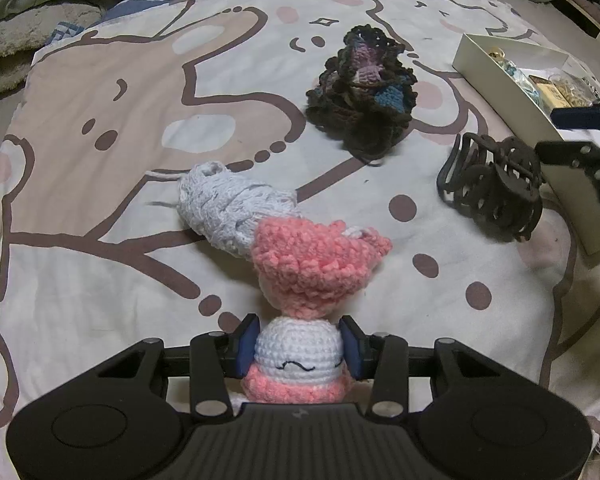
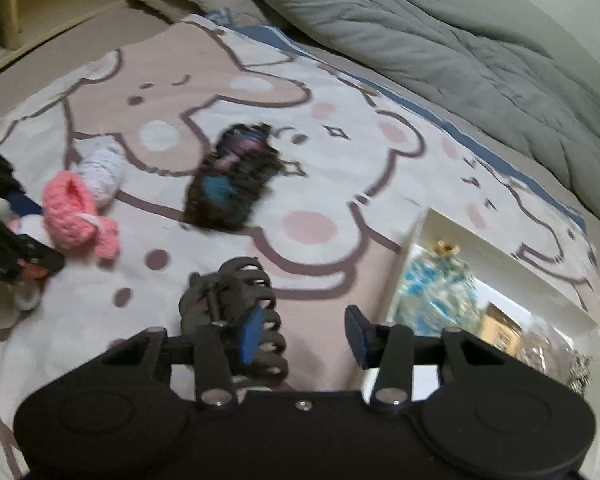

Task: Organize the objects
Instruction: 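Grasp and lift the pink doll with the left tool while the right tool lifts the hair claw, then carry the doll and hair claw over the white box with both tools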

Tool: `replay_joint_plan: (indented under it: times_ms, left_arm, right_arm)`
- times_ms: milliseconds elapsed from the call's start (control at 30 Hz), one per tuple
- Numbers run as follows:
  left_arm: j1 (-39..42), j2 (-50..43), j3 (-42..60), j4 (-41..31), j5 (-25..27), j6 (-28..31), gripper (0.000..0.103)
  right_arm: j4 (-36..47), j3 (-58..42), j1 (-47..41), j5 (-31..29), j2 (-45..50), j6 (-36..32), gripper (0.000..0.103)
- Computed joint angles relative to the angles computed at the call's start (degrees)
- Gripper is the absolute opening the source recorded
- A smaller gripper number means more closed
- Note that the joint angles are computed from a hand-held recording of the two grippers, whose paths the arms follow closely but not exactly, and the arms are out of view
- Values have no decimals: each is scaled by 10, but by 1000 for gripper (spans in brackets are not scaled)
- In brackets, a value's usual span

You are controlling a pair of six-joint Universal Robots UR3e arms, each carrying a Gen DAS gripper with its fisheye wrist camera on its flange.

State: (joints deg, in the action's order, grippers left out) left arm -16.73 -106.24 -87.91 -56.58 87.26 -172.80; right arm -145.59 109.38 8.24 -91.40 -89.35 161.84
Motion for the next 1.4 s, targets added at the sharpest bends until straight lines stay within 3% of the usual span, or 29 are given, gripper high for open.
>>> replay_joint_plan:
  times_ms: [100,267,467,600,633,800,1200,1400]
  left_arm:
    - [1,0,0,0,-2,-6,45]
    - [4,1,-2,-1,-8,-16,44]
    - [6,2,-1,-3,-14,-31,44]
    - [10,6,-3,0,-30,-48,43]
    - [11,8,-3,0,-35,-55,43]
    - [6,22,1,15,-43,-91,43]
    - [-50,32,69,65,-21,-197,43]
    - [-86,4,128,78,-13,-242,43]
  right_arm:
    - [-8,17,-26,44,-28,11,45]
    - [9,29,-56,150,-45,-6,56]
    - [-16,1,4,77,30,-42,63]
    - [-10,-5,4,76,44,-58,46]
    - [-9,-4,3,77,42,-58,46]
    - [1,10,-16,102,6,-51,45]
    - [26,13,-61,110,-113,52,45]
    - [40,38,-109,120,-178,55,45]
